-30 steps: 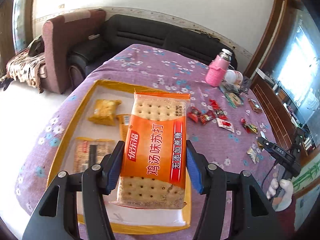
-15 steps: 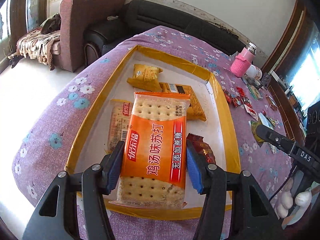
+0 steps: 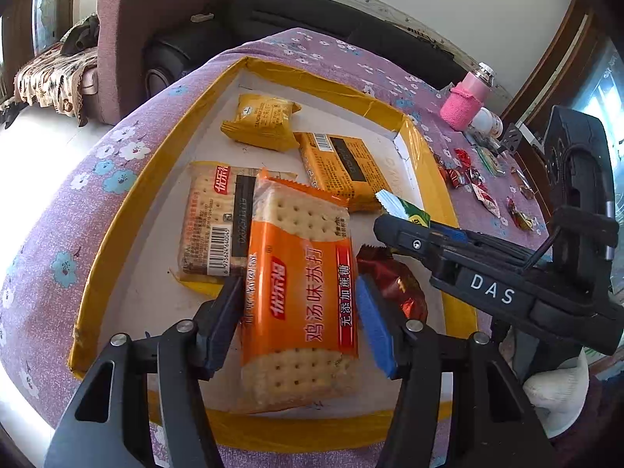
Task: Organize snacks
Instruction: 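Carry both packs over the tray and release them inside, then withdraw both open tools from the tray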
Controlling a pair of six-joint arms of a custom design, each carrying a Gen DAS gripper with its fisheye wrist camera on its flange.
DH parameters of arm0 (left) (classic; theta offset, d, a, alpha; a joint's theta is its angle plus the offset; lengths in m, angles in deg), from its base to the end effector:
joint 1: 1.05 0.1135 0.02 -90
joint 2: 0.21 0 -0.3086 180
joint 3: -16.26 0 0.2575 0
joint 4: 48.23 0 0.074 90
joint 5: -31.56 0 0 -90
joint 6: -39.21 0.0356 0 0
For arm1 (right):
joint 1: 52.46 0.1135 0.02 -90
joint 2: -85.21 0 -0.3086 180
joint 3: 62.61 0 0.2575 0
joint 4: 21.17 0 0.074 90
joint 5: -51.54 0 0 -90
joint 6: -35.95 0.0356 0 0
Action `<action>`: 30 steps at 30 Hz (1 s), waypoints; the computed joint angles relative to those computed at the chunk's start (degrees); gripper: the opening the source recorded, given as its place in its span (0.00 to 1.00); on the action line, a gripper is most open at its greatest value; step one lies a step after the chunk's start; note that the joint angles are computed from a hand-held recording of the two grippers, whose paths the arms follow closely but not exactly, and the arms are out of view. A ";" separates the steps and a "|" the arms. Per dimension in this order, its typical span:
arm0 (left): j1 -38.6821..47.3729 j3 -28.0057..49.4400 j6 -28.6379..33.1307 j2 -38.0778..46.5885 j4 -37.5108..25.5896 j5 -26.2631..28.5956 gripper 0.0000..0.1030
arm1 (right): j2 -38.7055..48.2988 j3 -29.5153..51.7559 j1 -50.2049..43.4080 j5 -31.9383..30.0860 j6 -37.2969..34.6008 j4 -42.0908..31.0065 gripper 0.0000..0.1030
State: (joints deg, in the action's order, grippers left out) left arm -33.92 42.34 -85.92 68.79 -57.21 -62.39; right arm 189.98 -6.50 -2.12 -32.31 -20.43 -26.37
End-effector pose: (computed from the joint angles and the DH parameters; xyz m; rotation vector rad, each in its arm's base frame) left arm 0.1404 -0.0878 0.1401 -0.0798 2.5208 -0.4149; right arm 0.2156 0.2541 0.1302 -0.3285 2.5449 0.4575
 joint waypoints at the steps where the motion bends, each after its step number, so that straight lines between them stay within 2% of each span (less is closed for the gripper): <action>1: 0.87 -0.32 0.18 -0.49 0.42 1.16 0.57 | 0.20 0.53 0.08 0.34 -0.32 -0.68 0.40; 4: 3.78 -0.99 0.46 -2.83 0.36 4.39 0.57 | -0.47 1.52 0.15 0.41 -0.92 -2.77 0.44; 7: 4.04 -0.32 0.00 -8.35 -4.29 3.75 0.57 | -3.41 0.71 1.12 2.37 -0.95 -3.15 0.46; 12: -0.51 2.79 -3.20 -20.07 -15.08 -2.64 0.59 | -12.58 -3.72 2.81 5.01 1.13 -2.36 0.47; 16: -8.46 6.49 -7.10 -23.57 -20.95 -10.85 0.64 | -21.22 -8.24 4.89 8.75 3.11 -3.17 0.53; 20: -19.65 10.07 -11.98 -20.74 -22.74 -18.88 0.64 | -29.91 -12.90 7.01 12.48 5.75 -5.53 0.54; 24: -30.54 14.18 -16.63 -15.80 -24.32 -25.45 0.64 | -39.83 -17.36 8.27 16.13 8.99 -10.88 0.54; 30: -44.32 22.34 -22.69 -7.01 -29.06 -34.40 0.68 | -59.19 -22.55 11.72 22.57 16.82 -25.44 0.57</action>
State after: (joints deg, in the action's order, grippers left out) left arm -78.24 64.68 -108.61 61.77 -86.26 -96.80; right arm 130.79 -29.05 9.60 -9.74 -3.62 -51.81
